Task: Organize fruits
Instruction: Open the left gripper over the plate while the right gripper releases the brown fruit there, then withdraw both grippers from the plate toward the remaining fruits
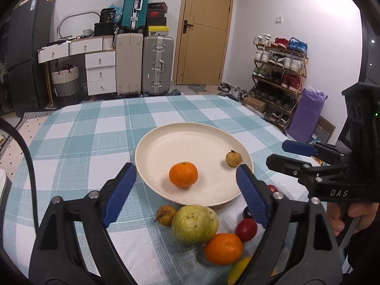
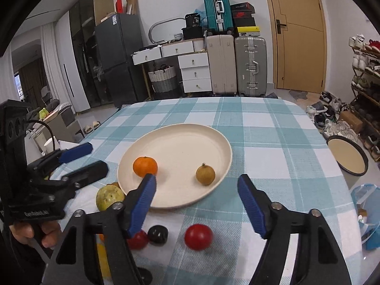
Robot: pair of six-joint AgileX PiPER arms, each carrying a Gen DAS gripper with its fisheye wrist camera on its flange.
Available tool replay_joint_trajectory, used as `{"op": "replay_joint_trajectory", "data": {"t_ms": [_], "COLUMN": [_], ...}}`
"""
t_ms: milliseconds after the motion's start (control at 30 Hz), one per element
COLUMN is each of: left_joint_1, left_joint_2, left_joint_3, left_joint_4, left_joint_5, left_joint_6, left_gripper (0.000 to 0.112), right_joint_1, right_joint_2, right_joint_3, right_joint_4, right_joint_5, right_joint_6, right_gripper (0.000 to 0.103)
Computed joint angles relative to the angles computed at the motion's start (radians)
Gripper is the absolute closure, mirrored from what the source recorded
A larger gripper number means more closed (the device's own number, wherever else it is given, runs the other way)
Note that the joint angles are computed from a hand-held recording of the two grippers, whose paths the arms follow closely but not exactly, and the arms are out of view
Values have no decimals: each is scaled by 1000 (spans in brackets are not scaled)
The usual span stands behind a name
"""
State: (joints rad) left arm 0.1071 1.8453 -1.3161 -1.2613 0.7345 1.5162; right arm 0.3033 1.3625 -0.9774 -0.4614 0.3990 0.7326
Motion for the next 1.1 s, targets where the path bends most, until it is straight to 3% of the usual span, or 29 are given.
{"op": "replay_joint_trajectory", "data": {"t_ms": [33, 167, 433, 833, 1100], "left_joint_1": [12, 50, 119, 122, 95], "left_joint_2": [-16, -74, -184, -286, -288], "left_joint_3": [13, 66, 185, 325, 369], "left_joint_4": [-1, 22, 67, 133, 174], "left_joint_5": [13, 38, 95, 81, 74], "left_joint_6": [7, 10, 33, 46, 49], "left_gripper": [26, 10, 10, 10, 10], "right_joint_1": [8, 26, 96, 229, 186], "right_joint_2": [-16, -73, -145, -178, -139], "right_joint_3": [7, 42, 91, 142, 152], "right_joint_4": [-11, 9, -10, -102, 87], "right_joint_5": [13, 30, 99, 193, 157], "right_joint_6": [8, -14, 6, 150, -54], "right_gripper": [14, 1, 0, 0, 0]}}
